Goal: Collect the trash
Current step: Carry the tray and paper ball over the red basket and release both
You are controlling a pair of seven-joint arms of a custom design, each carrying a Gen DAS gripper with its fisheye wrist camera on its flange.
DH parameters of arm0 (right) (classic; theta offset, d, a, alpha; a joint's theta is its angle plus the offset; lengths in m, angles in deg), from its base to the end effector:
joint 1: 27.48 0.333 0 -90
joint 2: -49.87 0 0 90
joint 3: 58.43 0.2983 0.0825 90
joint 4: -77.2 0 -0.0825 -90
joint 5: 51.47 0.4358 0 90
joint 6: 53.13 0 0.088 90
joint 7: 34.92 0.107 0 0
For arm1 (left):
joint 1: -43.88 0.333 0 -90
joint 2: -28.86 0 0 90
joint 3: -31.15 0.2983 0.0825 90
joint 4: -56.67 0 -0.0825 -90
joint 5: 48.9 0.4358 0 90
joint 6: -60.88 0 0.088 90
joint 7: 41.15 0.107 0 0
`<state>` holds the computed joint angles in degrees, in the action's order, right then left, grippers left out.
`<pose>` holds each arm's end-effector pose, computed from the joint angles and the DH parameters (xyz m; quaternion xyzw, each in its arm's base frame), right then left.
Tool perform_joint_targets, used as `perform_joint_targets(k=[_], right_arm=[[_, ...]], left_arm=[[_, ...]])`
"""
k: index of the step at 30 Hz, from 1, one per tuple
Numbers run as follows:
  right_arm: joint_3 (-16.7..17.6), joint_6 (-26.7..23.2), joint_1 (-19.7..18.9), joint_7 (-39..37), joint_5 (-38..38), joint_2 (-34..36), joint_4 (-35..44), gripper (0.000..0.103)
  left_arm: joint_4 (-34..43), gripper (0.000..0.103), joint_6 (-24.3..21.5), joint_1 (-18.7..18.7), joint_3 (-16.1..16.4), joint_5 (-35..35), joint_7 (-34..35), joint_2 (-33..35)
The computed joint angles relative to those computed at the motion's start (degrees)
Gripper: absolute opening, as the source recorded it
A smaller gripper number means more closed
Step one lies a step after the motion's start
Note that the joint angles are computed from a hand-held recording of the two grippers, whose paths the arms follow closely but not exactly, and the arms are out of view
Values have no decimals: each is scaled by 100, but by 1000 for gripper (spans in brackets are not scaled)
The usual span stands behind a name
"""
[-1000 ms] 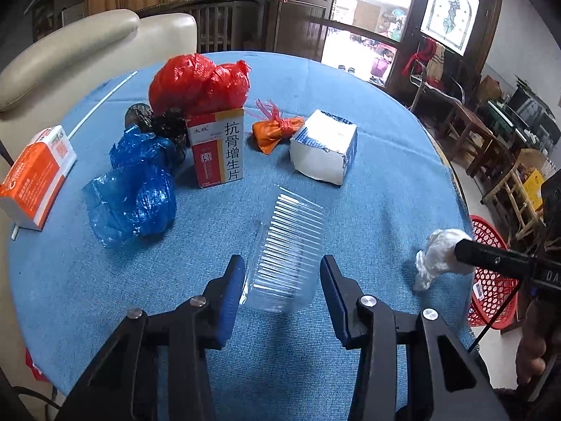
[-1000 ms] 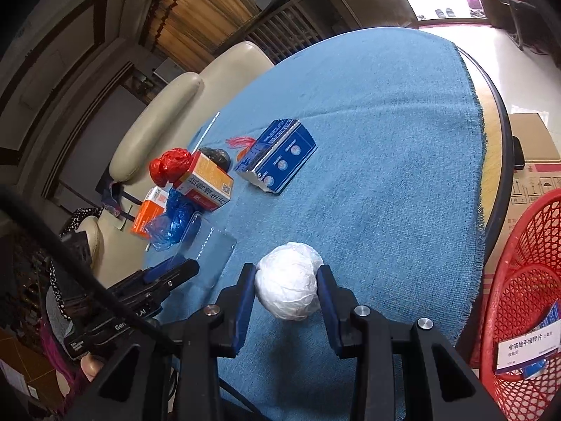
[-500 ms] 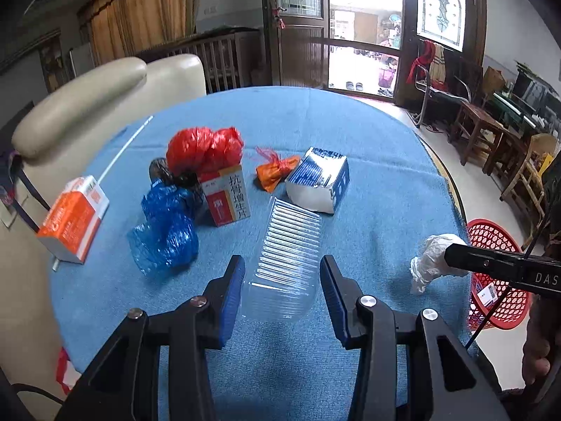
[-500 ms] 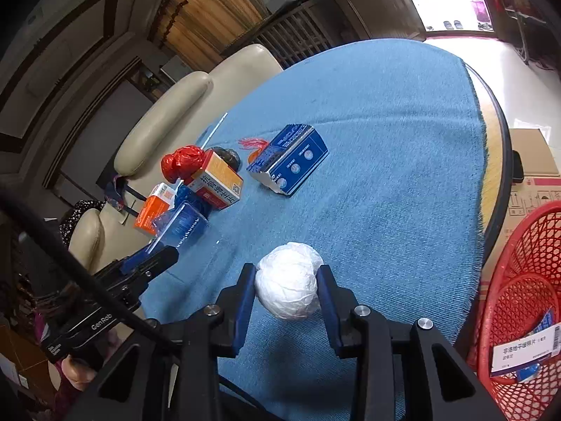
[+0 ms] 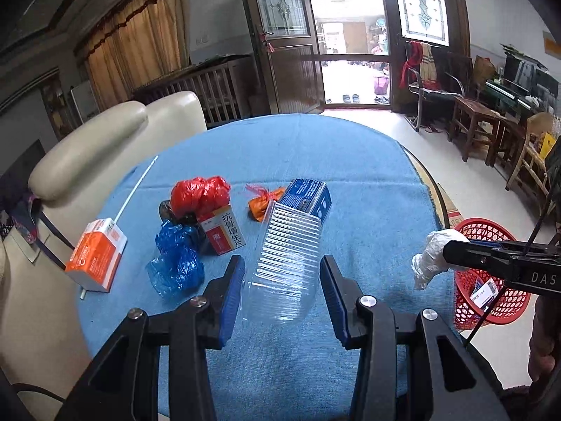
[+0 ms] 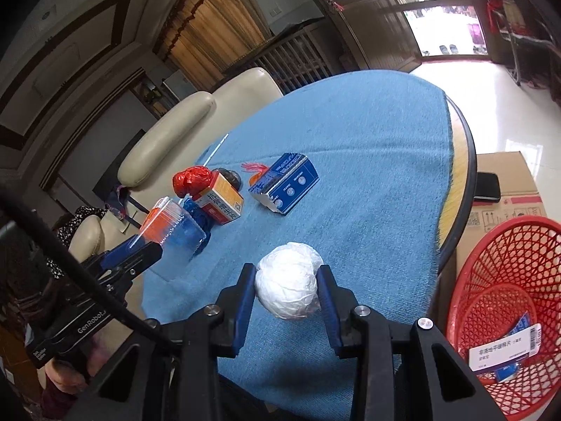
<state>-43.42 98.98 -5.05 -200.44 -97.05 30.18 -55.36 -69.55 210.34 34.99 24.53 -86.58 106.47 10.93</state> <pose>0.4170 0.3532 0.5051 -0.4355 0.7879 -0.1641 0.4032 0.5438 -0.1423 0.5561 -0.3279 0.8512 -0.3507 0.2120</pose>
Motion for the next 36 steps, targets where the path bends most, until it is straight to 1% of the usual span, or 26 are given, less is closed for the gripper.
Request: perform_joint_targets(k=[7, 16, 22, 29, 32, 36], right_arm=[[142, -398, 47, 17, -138, -259, -28, 38], [228, -555, 62, 194, -215, -609, -239, 38], [277, -601, 54, 325, -217, -820, -410, 38], [326, -784, 70, 477, -146, -1182, -717, 38], [335, -902, 109, 601, -33, -1468, -978, 38], [350, -1099, 168, 776, 153, -1900, -1356, 38]], left_arm=[[-160, 46, 112, -77, 6, -30, 112, -257], [-339, 46, 274, -212, -12, -34, 233, -520], [-368, 46, 251, -289, -41, 25, 240, -575], [-193, 46, -349, -365, -55, 72, 194, -522], [-113, 46, -676, -425, -55, 24, 251, -507], [77, 46, -1224, -487, -91, -31, 261, -424]])
